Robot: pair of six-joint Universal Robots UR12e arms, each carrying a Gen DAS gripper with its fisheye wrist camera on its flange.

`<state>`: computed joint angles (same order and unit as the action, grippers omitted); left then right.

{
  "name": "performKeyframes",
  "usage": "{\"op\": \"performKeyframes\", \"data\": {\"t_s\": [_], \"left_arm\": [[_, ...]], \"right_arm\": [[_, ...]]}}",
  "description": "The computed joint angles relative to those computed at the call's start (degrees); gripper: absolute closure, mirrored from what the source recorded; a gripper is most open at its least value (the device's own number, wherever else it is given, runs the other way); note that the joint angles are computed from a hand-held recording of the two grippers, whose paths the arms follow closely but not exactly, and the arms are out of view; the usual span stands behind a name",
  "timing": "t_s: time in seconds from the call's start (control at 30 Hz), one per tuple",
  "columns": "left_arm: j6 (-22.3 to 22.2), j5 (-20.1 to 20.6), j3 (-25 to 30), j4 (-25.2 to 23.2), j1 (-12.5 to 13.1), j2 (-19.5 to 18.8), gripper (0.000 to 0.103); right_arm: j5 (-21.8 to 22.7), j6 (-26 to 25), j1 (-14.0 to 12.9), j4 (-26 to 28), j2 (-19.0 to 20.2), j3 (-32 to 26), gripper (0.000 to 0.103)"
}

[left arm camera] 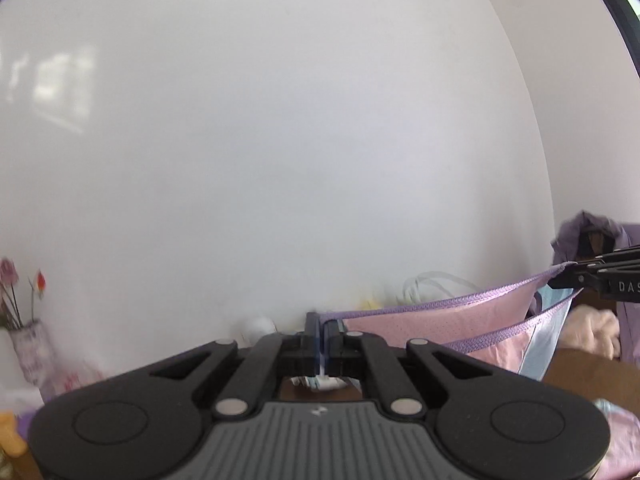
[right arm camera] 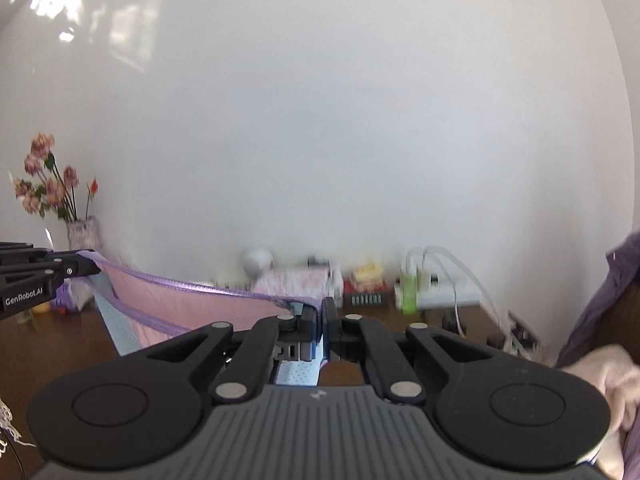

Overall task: Fold clothes
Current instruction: 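Lift the garment high with both grippers and shake it open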

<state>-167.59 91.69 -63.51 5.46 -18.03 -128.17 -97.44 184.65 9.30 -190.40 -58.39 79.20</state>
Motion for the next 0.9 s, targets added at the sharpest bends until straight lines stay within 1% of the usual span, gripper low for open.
{"op": "performKeyframes", "data": {"t_s": [0.1, 0.17, 0.23, 0.27, 0.3, 0.37, 0.43, 0.57, 0.63, 0.77, 0.83, 0.9], "left_arm": [[3.0, 4.2, 8.7, 2.3, -0.8, -2.1, 0.102], [3.0, 5.5, 12.6, 4.0, -1.1, -2.8, 0.102], [2.2, 6.2, 14.7, 4.7, -1.2, -2.7, 0.101], [2.3, 6.8, 15.2, 4.6, -1.3, -2.5, 0.101], [2.8, 7.9, 15.7, 4.6, -1.5, -2.5, 0.101], [5.1, 10.0, 16.4, 5.1, -1.8, -2.5, 0.101], [7.2, 12.1, 16.4, 6.0, -2.1, -2.2, 0.101], [9.5, 15.4, 15.5, 7.1, -2.5, -1.1, 0.101], [10.2, 17.1, 13.4, 7.3, -2.6, 0.4, 0.101], [10.9, 19.6, 11.3, 6.7, -2.7, 2.3, 0.101], [11.5, 20.9, 10.4, 6.6, -2.6, 3.0, 0.101], [11.0, 21.8, 9.8, 6.1, -2.3, 3.7, 0.1]], "right_arm": [[-0.9, -3.3, 0.2, -1.6, 0.8, -7.1, 0.101], [-0.9, -4.2, 0.4, -2.6, 1.1, -11.4, 0.101], [-1.6, -4.8, 0.7, -3.3, 1.5, -15.1, 0.101], [-1.7, -4.7, 0.8, -2.8, 1.6, -16.6, 0.101], [-1.4, -4.6, 0.9, -1.9, 1.7, -17.8, 0.101], [-0.8, -5.3, 1.1, 0.1, 1.8, -19.5, 0.101], [0.2, -5.3, 1.2, 1.8, 2.0, -20.9, 0.101], [1.2, -5.4, 1.8, 3.9, 1.9, -22.1, 0.101], [1.3, -5.9, 2.2, 5.5, 2.0, -22.7, 0.101], [1.1, -6.9, 3.3, 7.5, 1.7, -23.5, 0.101], [2.1, -7.1, 3.5, 8.1, 1.7, -24.0, 0.101], [3.2, -7.3, 3.9, 8.8, 2.0, -24.9, 0.101]]}}
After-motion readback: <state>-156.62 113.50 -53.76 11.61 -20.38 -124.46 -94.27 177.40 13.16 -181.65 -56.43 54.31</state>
